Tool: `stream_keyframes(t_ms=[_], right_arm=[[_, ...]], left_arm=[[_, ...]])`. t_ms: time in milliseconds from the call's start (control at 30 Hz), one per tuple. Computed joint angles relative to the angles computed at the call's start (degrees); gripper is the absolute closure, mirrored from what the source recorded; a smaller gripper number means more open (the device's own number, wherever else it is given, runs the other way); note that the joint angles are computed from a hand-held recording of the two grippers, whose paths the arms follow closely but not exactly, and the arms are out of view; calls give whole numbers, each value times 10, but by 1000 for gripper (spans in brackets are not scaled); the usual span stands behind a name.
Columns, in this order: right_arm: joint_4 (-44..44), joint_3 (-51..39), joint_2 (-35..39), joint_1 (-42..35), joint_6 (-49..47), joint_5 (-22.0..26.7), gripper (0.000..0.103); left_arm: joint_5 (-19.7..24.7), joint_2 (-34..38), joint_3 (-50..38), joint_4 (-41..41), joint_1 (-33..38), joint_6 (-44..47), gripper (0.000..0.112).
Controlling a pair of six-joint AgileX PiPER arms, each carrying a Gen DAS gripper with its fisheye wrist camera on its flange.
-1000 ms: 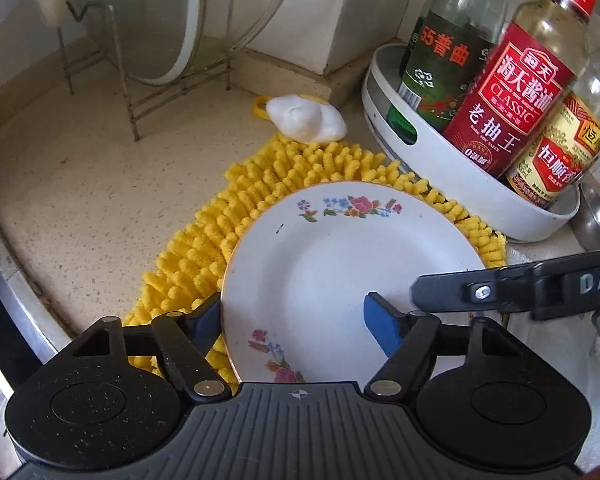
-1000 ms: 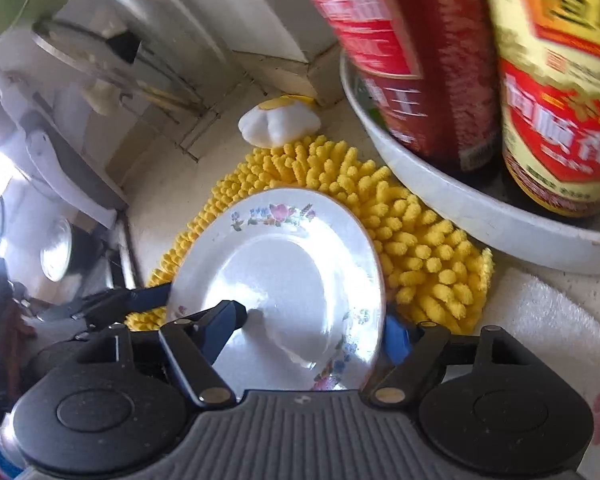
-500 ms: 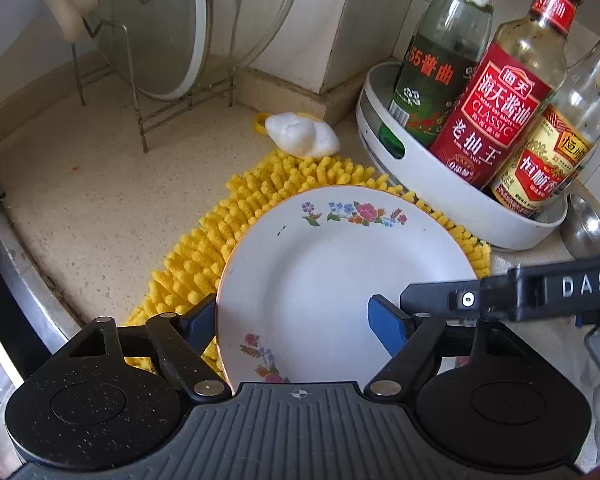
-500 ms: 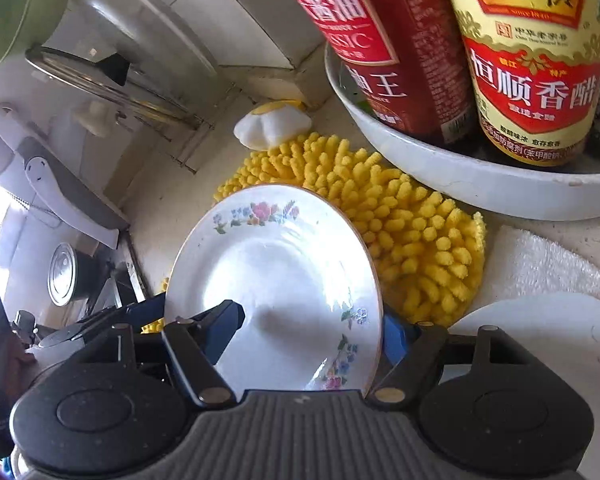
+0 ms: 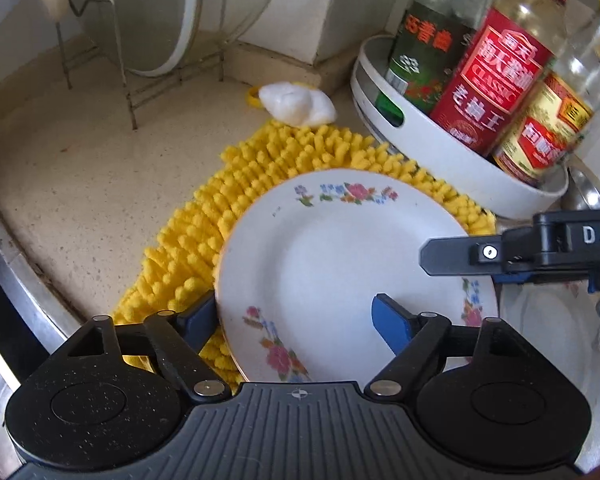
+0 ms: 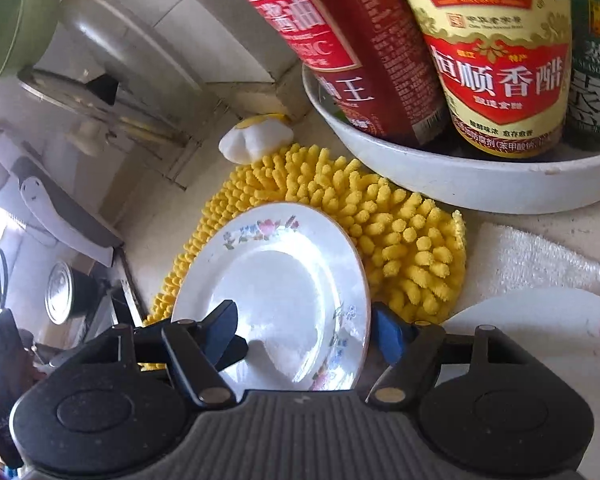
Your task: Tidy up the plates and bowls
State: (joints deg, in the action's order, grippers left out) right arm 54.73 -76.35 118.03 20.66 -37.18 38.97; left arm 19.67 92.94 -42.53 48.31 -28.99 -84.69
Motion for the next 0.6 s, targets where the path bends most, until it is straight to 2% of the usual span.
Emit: stream_keyframes(t_ms=[133,200,333,500,600], right_arm=[[-14,24,-24,12,-6,-18,19],[-28,12,-13,21,3,-31,19],[-59,-18,6,24,49,-20,23],[-57,-9,-5,24,53,-16,23],[-47,-2,-18,24,46,-13,23]], left_arm=[[-19,-3,7,-12,13,1,22],[-25,6,-3,-15,22,2,21],[1,21,-23,-2,10,-2,22],[1,-11,-1,10,10,-29,28],[35,-21,-6,33,-8,-57,27]])
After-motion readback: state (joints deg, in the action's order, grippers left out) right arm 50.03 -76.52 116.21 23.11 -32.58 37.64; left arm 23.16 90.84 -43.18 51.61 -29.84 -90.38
